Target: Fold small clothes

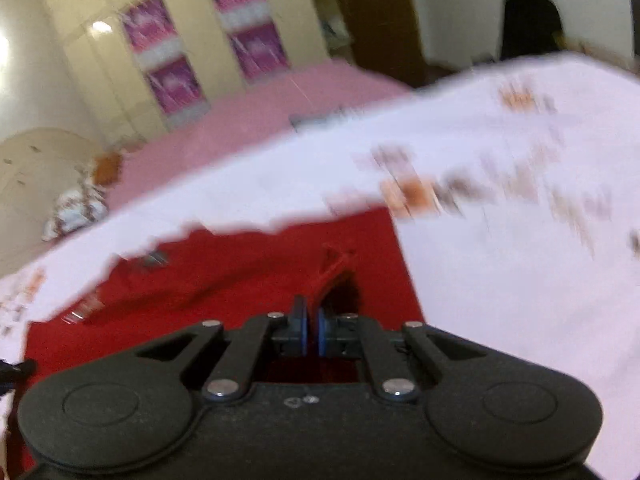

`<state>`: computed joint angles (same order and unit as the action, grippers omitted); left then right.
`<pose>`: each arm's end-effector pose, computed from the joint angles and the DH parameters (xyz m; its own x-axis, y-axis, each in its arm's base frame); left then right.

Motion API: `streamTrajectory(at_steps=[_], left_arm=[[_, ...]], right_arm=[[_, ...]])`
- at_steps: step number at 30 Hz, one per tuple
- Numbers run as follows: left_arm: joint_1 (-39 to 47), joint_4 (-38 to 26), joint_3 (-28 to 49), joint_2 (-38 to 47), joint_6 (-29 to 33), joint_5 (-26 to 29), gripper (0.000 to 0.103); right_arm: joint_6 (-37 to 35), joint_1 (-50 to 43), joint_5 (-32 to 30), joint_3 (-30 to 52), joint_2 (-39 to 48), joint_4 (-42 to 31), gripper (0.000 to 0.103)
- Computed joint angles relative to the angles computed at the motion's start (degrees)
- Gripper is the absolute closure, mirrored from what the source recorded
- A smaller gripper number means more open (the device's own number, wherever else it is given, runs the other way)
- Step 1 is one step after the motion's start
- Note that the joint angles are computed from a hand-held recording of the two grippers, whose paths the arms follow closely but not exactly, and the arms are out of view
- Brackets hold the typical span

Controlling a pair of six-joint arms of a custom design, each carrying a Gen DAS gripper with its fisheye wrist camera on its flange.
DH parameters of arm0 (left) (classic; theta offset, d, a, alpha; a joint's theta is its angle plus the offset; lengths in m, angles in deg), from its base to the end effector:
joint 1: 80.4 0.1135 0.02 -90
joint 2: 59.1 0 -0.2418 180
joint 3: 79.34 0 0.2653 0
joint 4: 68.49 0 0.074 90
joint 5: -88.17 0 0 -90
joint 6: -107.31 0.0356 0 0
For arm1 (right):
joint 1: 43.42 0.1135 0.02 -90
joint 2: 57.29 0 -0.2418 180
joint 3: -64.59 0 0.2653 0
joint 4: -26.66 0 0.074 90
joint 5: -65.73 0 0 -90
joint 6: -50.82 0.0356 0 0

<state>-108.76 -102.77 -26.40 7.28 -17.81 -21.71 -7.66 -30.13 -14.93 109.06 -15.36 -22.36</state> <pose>0.2288 -0.1097 0.1939 -0.6737 -0.2511 -0.6950 -0.1738 0.9680 -0.1812 0.1768 0.0358 0.2077 -0.6633 0.3734 -0.6485 0.2683 0.9277 0.2597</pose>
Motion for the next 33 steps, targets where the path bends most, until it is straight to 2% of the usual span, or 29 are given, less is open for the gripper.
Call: streamTrajectory(at_steps=[1, 3, 4, 8, 10, 12, 15, 17, 19, 20, 23, 24, 25, 26, 27, 28, 30, 33], left_arm=[[-0.35, -0.68, 0.47, 0.08, 1.04, -0.54, 0.081], [-0.45, -3.36, 1.39, -1.02, 0.96, -1.99, 0.081], [-0.73, -5.17, 1.51, -2.7, -0.29, -3.34, 0.081], [-2.64, -8.53, 0.43, -10.68, 0.24, -4.68, 0.081], [-5.08, -8.72, 0.32, -11.78, 1.35, -4.1, 0.081], [-6.27, -8.49, 0.39, -9.74, 1.5, -1.24, 0.081], [-6.24, -7.21, -1.1, -5.72, 0.75, -1.28, 0.081], [-5.75, -4.53, -3.69, -7.54, 2.98, -1.44, 0.081], [-4.87, -6.26, -2.5, -7.32, 3.18, -0.34, 0.081], [-4.66, -7.83, -1.39, -6.95, 2.57, -0.03, 0.081], [-7.67, -13.51, 1.52, -7.12, -0.7, -2.11, 0.08], [-9.23, -14.94, 1.87, -7.71, -1.84, -2.8, 0.077], [-10.83, -16.59, 2.56, -7.81, -3.1, -3.49, 0.06], [-12.46, -17.83, 3.02, -7.88, -4.32, -4.01, 0.033], [-14.55, -18.97, 3.31, -8.28, -5.75, -5.22, 0.024], [-17.32, -19.75, 3.36, -8.87, -7.07, -7.46, 0.021], [-21.84, -21.95, 4.79, -8.0, -8.1, -10.58, 0.021], [-26.36, -25.48, 7.24, -6.29, -11.81, -11.53, 0.021]], right_arm=[[-0.74, -0.32, -1.04, -0.41, 1.15, 0.48, 0.097], [-3.12, 3.08, 3.15, 0.26, 1.49, -0.13, 0.087], [-2.89, 3.81, 4.47, 0.58, 0.7, -1.27, 0.08], [-0.01, 4.81, 12.51, 1.26, -5.12, -6.11, 0.066], [1.13, 6.45, 16.63, 1.25, -8.39, -6.82, 0.066], [-0.79, 6.04, 13.31, 1.72, -8.66, -4.74, 0.066], [-2.5, 9.04, 9.52, 3.38, -2.41, -2.94, 0.068], [-3.16, 10.78, 10.76, 3.26, 2.5, -2.13, 0.068], [-5.15, 9.78, 11.2, 1.6, 5.87, -0.39, 0.071], [-6.38, 9.39, 11.43, 0.0, 4.17, 0.94, 0.071], [-4.57, 10.76, 12.7, 2.69, 3.38, -3.97, 0.068], [-3.7, 12.15, 13.2, 3.04, 1.85, -5.16, 0.068], [-2.83, 13.95, 13.56, 3.31, 0.3, -6.38, 0.068], [-1.8, 16.16, 13.9, 3.68, -0.81, -7.94, 0.068], [0.61, 19.85, 15.09, 4.28, -2.21, -10.85, 0.068], [1.9, 22.28, 15.25, 4.88, -2.53, -12.16, 0.068], [4.87, 27.72, 17.02, 5.76, -2.57, -14.27, 0.068], [9.19, 34.13, 17.98, 7.03, -1.08, -15.79, 0.068]])
